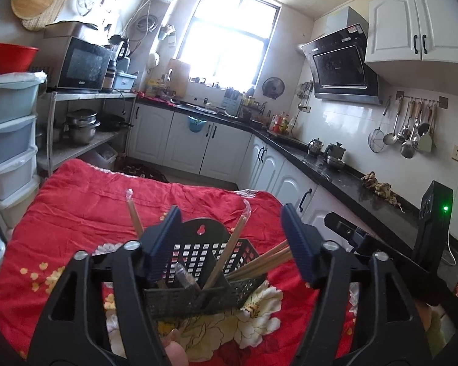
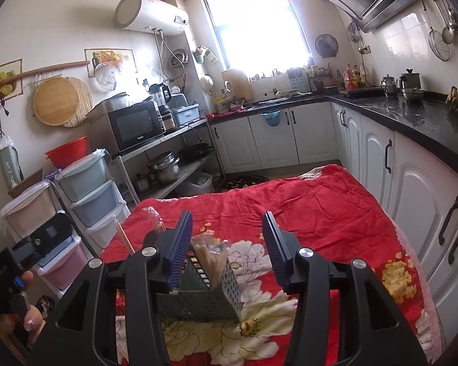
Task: Organize utensils
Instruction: 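Move both open tools back from the caddy toward the chopstick pile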
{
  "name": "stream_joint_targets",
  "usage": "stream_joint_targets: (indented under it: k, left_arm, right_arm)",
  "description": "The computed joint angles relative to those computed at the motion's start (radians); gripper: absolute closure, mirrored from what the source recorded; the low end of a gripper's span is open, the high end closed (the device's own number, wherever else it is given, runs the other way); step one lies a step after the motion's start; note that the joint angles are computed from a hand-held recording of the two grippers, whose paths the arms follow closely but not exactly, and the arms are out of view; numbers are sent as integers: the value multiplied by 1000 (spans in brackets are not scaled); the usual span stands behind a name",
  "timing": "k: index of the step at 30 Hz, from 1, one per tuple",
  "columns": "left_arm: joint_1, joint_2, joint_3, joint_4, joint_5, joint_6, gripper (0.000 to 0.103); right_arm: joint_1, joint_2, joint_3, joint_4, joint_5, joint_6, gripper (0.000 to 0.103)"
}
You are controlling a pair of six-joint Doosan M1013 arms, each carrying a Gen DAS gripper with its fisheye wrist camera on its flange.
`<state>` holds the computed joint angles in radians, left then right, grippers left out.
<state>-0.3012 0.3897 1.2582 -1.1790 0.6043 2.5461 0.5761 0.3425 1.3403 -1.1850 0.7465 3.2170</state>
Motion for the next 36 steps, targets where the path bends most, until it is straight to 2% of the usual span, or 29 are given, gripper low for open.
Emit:
stream_joint_targets:
  k: [3,6,8,10,19,36]
  left_arm:
    - [7,-9,14,1,4,-13,33]
    - [15,-19,31,-12,2,-9,19]
    - [20,-24,38,-20,3,-8,18]
    - [25,-29,45,-24,-1,-13,11]
    - [41,-42,73,-36,-7,-25,11]
    - [54,-48,110,84,5,-139,11]
  right_arm:
    - [4,-8,11,-1,7,5,53]
    - [9,-16,25,-2,14,12,50]
    - [12,-21,33,2,13,14,49]
    - [14,-24,39,10,16,5,48]
    - [23,-34,53,35,19,-18,44]
    - [36,-20,53,158,-6,-149,43]
